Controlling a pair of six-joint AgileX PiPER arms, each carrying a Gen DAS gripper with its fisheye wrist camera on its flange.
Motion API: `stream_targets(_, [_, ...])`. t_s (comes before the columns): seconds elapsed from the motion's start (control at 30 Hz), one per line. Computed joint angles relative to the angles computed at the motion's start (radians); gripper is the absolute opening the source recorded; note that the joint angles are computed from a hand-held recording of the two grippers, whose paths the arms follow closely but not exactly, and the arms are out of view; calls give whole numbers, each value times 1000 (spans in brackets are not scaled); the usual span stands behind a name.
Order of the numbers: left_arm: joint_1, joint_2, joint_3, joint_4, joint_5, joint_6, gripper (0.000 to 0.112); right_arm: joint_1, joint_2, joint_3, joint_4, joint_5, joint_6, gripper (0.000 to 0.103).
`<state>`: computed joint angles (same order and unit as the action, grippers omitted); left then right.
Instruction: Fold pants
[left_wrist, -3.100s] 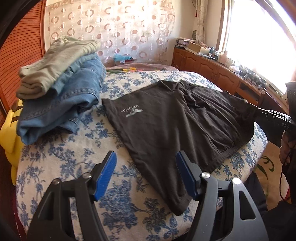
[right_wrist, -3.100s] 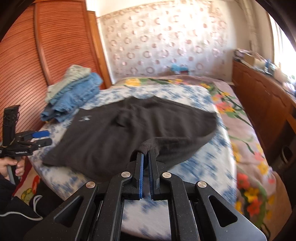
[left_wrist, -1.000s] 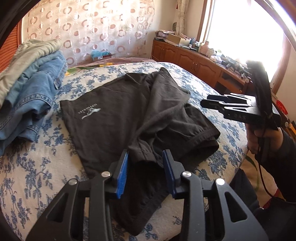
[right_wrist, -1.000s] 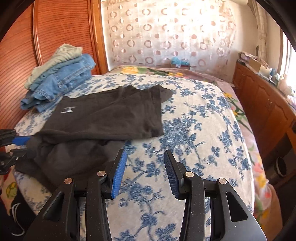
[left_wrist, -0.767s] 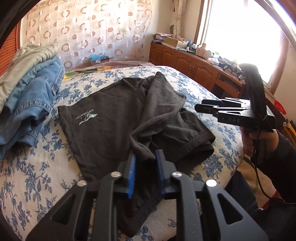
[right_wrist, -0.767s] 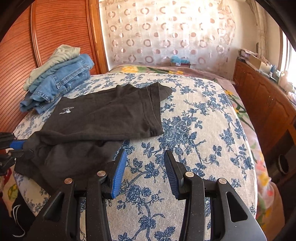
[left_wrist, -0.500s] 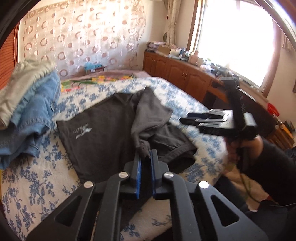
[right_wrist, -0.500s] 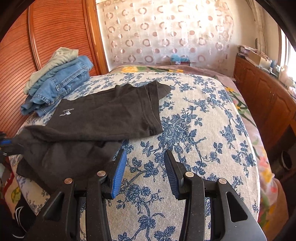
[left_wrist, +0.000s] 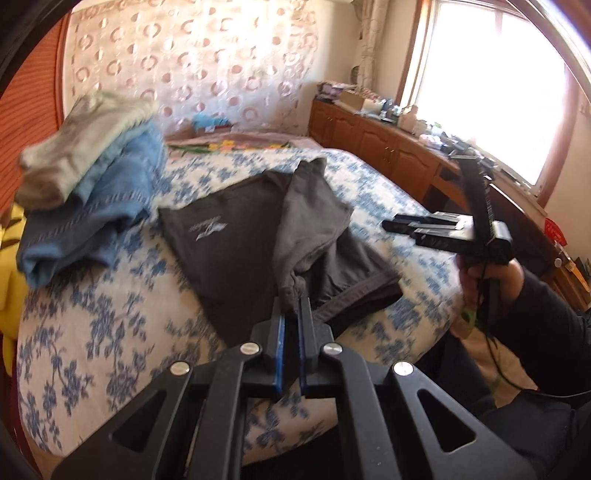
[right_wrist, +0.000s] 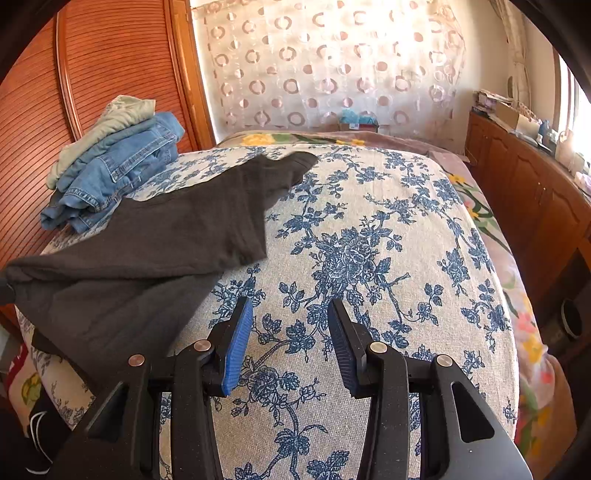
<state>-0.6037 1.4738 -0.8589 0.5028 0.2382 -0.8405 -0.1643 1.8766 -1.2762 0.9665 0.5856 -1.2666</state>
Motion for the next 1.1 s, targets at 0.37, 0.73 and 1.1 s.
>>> stream_targets(0.37, [2,46,33,60,-14,-94,5,0,5,-6,0,5,-5,42])
stream_targets(0.73, [58,26,-5,-39,6,68,42,31,-25,7,-31,17,15,42])
stream_targets(1.1, [94,118,-100,123,15,-31,65,49,-29,-18,-44,34,33,42])
